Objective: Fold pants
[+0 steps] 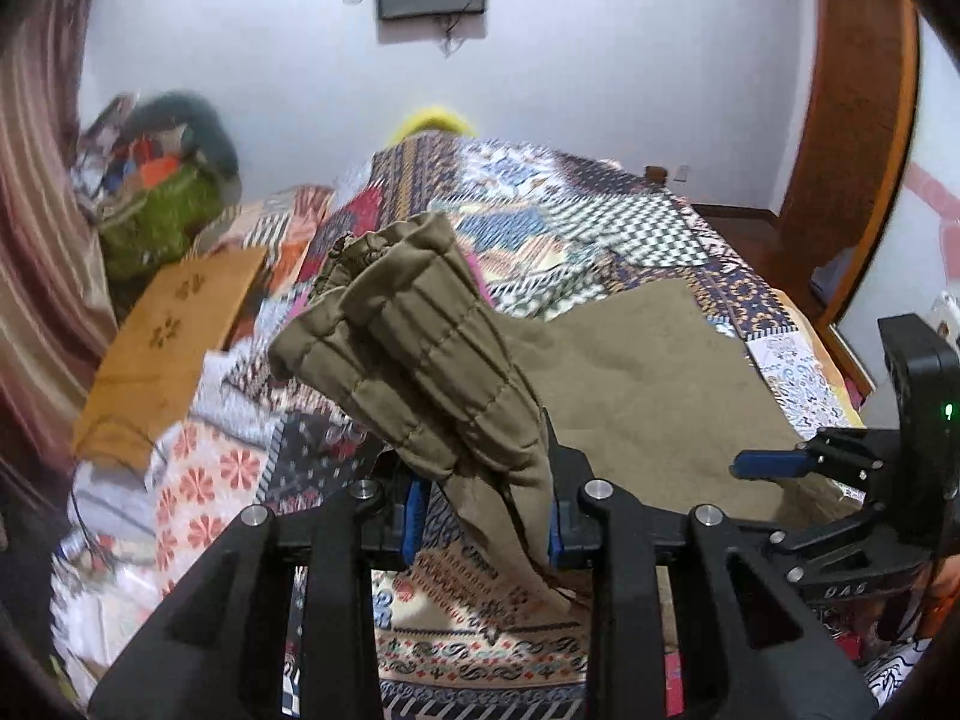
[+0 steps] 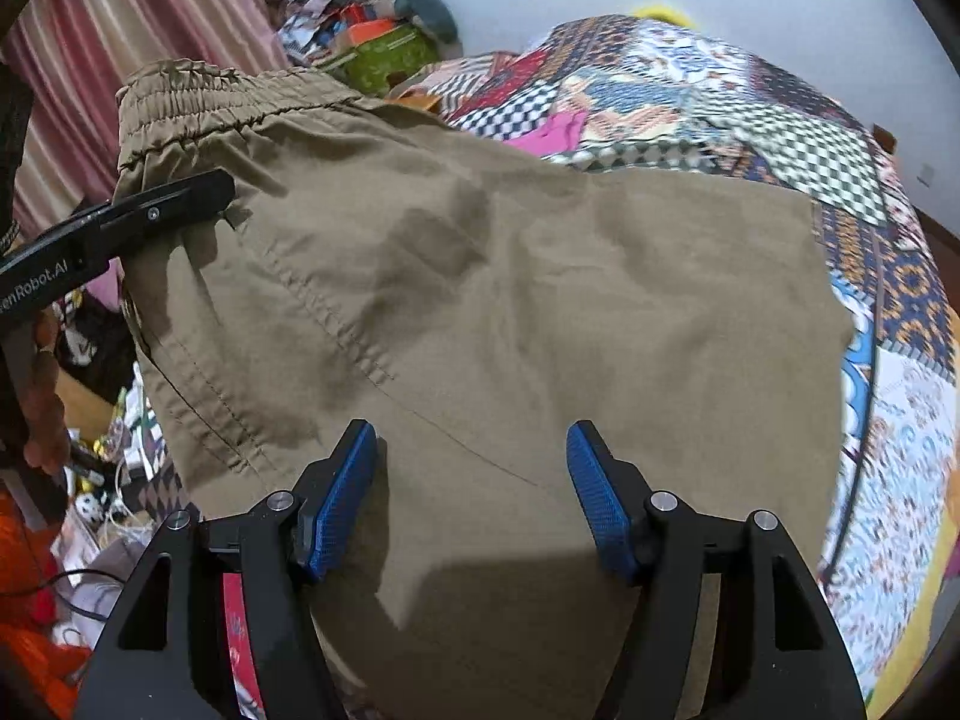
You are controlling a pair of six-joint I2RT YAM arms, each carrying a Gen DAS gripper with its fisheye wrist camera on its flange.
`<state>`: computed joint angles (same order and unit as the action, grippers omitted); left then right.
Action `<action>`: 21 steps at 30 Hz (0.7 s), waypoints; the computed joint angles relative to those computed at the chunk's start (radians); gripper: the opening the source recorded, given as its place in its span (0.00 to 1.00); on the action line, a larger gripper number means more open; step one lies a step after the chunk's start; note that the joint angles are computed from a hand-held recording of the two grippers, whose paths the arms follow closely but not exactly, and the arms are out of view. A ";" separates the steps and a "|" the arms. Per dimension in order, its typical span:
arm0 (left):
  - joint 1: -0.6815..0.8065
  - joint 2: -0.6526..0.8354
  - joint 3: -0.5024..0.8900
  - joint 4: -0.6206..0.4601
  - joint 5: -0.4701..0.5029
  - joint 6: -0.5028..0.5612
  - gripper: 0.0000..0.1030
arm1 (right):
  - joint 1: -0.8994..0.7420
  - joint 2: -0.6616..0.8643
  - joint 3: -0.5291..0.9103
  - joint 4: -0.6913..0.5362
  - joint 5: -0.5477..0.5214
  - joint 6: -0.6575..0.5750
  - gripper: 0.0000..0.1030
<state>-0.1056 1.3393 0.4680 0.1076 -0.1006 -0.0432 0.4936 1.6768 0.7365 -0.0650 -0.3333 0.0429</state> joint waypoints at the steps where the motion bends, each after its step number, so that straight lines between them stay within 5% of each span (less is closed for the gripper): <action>1: -0.030 -0.008 0.006 0.001 -0.018 0.007 0.29 | -0.023 -0.019 -0.017 0.002 -0.004 -0.003 0.61; 10: -0.178 0.007 0.080 -0.030 -0.024 -0.003 0.29 | -0.267 -0.171 -0.174 -0.011 -0.003 -0.044 0.61; 17: -0.267 0.058 0.138 -0.045 -0.020 -0.014 0.28 | -0.351 -0.116 -0.218 0.003 -0.007 -0.065 0.61; 21: -0.280 0.101 0.182 -0.077 0.060 -0.012 0.26 | -0.378 -0.087 -0.231 0.038 -0.041 -0.057 0.60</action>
<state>-0.3854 1.4401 0.6497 0.0309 -0.0404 -0.0548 0.1159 1.5898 0.5056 -0.0271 -0.3745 -0.0137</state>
